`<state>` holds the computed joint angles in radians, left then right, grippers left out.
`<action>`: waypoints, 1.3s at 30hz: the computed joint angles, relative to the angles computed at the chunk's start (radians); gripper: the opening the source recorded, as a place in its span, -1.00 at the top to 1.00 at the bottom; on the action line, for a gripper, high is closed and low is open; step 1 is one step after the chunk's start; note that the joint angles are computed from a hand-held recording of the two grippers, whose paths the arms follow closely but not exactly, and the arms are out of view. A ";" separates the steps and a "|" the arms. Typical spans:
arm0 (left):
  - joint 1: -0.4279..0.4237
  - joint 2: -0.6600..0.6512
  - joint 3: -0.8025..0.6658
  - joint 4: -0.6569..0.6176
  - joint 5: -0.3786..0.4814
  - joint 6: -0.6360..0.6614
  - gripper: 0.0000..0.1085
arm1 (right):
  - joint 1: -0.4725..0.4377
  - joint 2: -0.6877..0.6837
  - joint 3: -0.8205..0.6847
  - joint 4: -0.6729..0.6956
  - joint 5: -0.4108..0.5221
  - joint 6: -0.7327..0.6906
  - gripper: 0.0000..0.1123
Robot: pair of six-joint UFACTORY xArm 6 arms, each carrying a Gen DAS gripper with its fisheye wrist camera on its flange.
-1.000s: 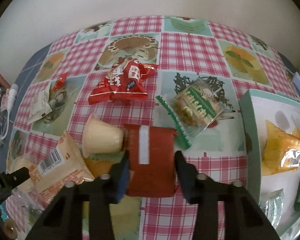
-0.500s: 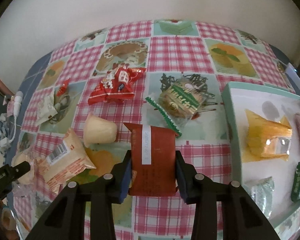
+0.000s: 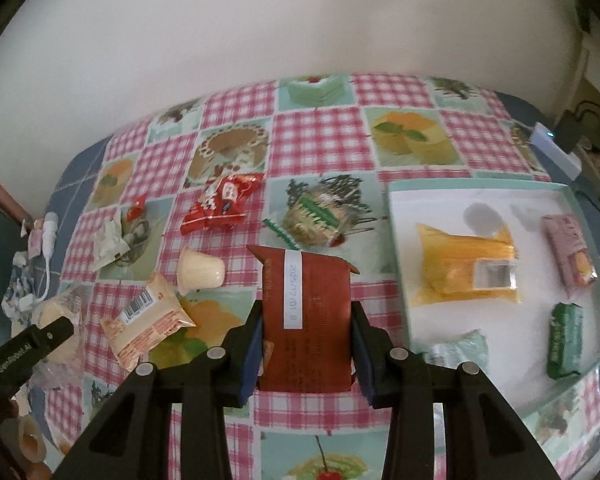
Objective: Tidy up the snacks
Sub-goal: 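Carry the cream bun over the tray with the left tool while the right tool carries the red box there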
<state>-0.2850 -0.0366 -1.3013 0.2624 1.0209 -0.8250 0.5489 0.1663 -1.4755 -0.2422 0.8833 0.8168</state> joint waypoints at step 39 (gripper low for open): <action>-0.356 0.255 -0.346 0.057 0.155 0.065 -0.06 | -0.357 -0.385 0.351 0.012 0.085 0.091 0.26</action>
<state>-0.6414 0.2180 -1.6471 0.3195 1.1760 -0.7603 0.1918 -0.2185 -1.1244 -0.2300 0.9684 0.9078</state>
